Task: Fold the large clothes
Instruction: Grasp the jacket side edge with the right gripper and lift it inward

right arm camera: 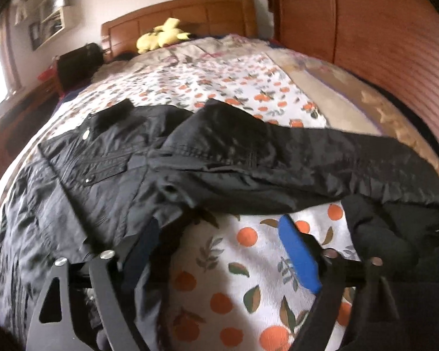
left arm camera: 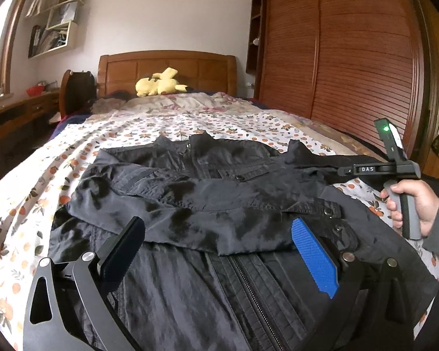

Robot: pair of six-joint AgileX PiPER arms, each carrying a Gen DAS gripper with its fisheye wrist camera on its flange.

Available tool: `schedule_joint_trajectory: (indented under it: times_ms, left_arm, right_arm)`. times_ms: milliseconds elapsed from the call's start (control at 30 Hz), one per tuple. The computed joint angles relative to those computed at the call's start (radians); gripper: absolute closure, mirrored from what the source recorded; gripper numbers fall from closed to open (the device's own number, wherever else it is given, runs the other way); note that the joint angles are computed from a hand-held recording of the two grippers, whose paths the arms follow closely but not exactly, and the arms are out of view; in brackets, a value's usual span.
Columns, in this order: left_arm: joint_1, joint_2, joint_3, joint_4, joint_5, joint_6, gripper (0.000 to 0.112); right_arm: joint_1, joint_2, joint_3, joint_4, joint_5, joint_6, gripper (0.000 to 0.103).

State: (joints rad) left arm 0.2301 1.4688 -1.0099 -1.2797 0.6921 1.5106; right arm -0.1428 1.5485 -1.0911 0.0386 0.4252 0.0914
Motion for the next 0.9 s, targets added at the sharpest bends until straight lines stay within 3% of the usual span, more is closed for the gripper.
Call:
schedule_joint_trajectory:
  times_ms: [200,567,800,900]
  left_arm:
    - [-0.033,0.008,0.023,0.001,-0.054,0.024,0.011]
    - [-0.021,0.012,0.022,-0.003,-0.025,0.027,0.011]
    - [-0.013,0.023,0.009,0.011,-0.011,0.000,0.011]
    - [-0.014,0.022,0.008,0.016,-0.011,-0.005,0.011]
  right_arm:
    - [-0.030,0.089,-0.071,-0.024,0.036,0.095,0.021]
    - [-0.104,0.179,-0.173,0.139,0.083,0.103,0.021]
    - [-0.111,0.243,-0.263,0.086,0.138,0.233,0.021]
    - [-0.091,0.279,-0.325,-0.043,0.190,0.322,0.021]
